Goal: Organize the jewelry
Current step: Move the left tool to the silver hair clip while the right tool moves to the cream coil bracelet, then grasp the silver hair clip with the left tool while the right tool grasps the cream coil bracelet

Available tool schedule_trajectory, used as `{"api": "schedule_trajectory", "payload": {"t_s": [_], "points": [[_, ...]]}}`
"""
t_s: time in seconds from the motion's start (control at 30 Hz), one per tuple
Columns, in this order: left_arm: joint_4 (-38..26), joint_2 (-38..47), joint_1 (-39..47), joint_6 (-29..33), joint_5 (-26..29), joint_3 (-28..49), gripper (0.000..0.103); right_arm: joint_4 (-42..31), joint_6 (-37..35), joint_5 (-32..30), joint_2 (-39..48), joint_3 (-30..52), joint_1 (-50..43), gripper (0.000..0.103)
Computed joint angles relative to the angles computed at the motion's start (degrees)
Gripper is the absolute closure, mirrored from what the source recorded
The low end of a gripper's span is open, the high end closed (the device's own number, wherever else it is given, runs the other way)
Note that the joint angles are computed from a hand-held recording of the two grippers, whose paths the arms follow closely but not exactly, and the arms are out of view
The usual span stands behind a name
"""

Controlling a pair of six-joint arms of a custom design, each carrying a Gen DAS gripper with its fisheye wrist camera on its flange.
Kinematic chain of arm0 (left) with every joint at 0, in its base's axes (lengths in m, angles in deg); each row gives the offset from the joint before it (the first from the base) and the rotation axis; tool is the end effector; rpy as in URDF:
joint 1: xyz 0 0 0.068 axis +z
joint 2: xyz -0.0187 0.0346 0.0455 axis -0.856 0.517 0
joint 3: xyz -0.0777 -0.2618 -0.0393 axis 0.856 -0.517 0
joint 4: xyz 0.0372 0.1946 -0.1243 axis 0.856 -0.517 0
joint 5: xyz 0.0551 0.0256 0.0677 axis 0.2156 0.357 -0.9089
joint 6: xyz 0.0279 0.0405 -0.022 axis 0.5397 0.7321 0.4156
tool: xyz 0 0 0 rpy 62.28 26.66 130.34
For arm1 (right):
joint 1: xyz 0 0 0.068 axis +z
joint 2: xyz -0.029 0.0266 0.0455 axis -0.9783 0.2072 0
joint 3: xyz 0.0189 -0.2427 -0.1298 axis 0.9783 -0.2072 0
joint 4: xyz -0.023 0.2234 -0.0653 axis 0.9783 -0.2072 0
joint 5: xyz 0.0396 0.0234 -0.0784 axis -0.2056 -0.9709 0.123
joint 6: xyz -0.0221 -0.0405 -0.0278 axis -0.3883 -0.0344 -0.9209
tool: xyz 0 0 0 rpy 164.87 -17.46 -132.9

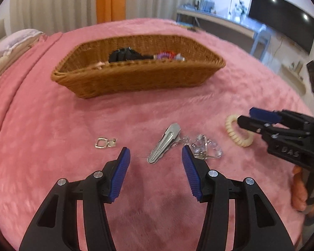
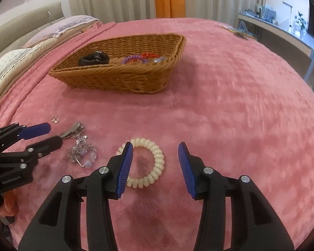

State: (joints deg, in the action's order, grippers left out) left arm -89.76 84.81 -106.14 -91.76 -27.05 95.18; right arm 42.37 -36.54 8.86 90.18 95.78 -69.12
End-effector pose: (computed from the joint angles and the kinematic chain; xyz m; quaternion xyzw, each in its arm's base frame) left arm 0.1617 -0.1553 0.1970 0.0539 0.9354 -0.0524 0.3456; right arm 0.1778 0.0360 0.2212 -0.1492 0.9198 0.1192 0.3429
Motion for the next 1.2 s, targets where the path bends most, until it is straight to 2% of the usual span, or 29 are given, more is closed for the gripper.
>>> {"api": "schedule_trajectory", "payload": {"t_s": [0.07,0.17,0.33,0.4,0.47,0.6,0.67,0.73,0.93,1.2], "points": [[-0.3,2.3,0.7,0.9,0.8,1.0,0.060,0.4,0.3,-0.3,1.3,0.2,-0.4,0.061],[-0.7,3.9,0.7,1.2,0.1,2.3,0.061,0.9,0.3,0.5,2.1,0.0,0.2,0.061],[-1.0,6.1,0.9,1.6,-0.8,3.9,0.068,2.0,1.2,5.8,2.5,-0.6,4.3,0.061],[-0.7,6.3,0.2,2.0,-1.2,3.9,0.085,2.3,1.5,6.6,2.4,-0.9,4.9,0.061],[-0.6,6.2,0.0,1.7,-1.1,3.8,0.092,2.4,1.8,7.4,2.8,-0.8,5.6,0.061],[0.9,3.9,0.5,0.7,0.3,1.9,0.092,3.3,2.9,10.7,3.1,-1.0,8.1,0.064],[1.5,2.6,0.2,-0.3,0.3,0.9,0.092,3.5,2.7,11.2,2.7,-1.3,8.8,0.068],[2.0,1.4,-0.4,-1.5,0.0,-0.1,0.092,3.6,2.4,10.6,1.7,-1.7,9.0,0.081],[2.3,-3.1,-4.3,-5.2,-1.2,-3.0,0.092,3.1,2.4,9.7,0.6,-1.9,8.8,0.091],[-1.4,-8.9,-14.3,-12.6,-8.8,-5.0,0.092,2.8,1.8,6.9,-3.9,-3.3,7.2,0.093]]}}
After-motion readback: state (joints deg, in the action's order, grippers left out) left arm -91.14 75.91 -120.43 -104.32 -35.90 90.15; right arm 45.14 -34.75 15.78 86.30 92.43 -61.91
